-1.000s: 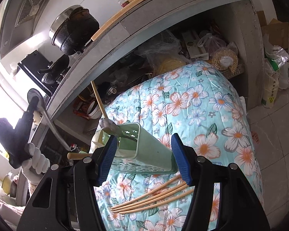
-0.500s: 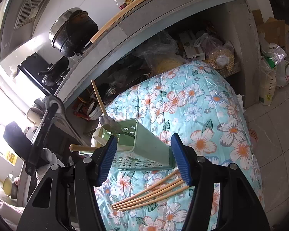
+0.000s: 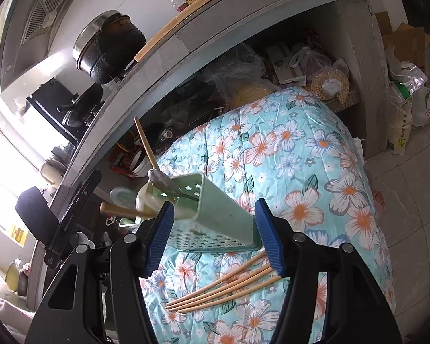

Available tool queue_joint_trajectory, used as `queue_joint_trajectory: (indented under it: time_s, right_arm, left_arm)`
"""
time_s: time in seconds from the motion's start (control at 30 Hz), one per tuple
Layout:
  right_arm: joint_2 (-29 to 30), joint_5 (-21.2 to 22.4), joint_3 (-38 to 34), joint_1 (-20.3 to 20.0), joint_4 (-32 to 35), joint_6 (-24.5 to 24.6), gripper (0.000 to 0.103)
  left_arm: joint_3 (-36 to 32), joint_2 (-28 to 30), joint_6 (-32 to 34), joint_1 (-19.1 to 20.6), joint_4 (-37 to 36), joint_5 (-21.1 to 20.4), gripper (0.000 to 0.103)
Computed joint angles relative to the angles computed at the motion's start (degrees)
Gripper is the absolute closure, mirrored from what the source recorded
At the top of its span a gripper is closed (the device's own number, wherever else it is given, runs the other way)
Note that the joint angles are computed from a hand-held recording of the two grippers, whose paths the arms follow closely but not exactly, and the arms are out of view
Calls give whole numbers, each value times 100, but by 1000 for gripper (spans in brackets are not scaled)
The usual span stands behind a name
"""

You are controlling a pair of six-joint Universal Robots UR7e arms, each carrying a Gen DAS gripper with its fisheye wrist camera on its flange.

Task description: Organize utensils

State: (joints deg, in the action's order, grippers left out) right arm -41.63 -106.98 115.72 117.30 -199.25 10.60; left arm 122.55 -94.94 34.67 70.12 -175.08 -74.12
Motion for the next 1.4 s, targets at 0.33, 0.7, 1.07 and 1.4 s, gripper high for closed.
queue_joint_trajectory:
  time_s: [0.33,0.7,1.07,1.4]
  right_arm:
    - [-25,-16,46,23,-54,13,46]
    - [-74,-178,296,45,-129,171,46]
    - [197,-28,905,-175,-246,952,46]
    - [903,501,936,-427,-603,1682,46]
  left_arm:
    - [27,-133,-466,155,221,-271,74]
    - [418,-668,-842,226,106,-326,55]
    - [894,-1324,-1049,555,1195,-477,37]
    - [1123,-1228,-887,708,1838,-523,34]
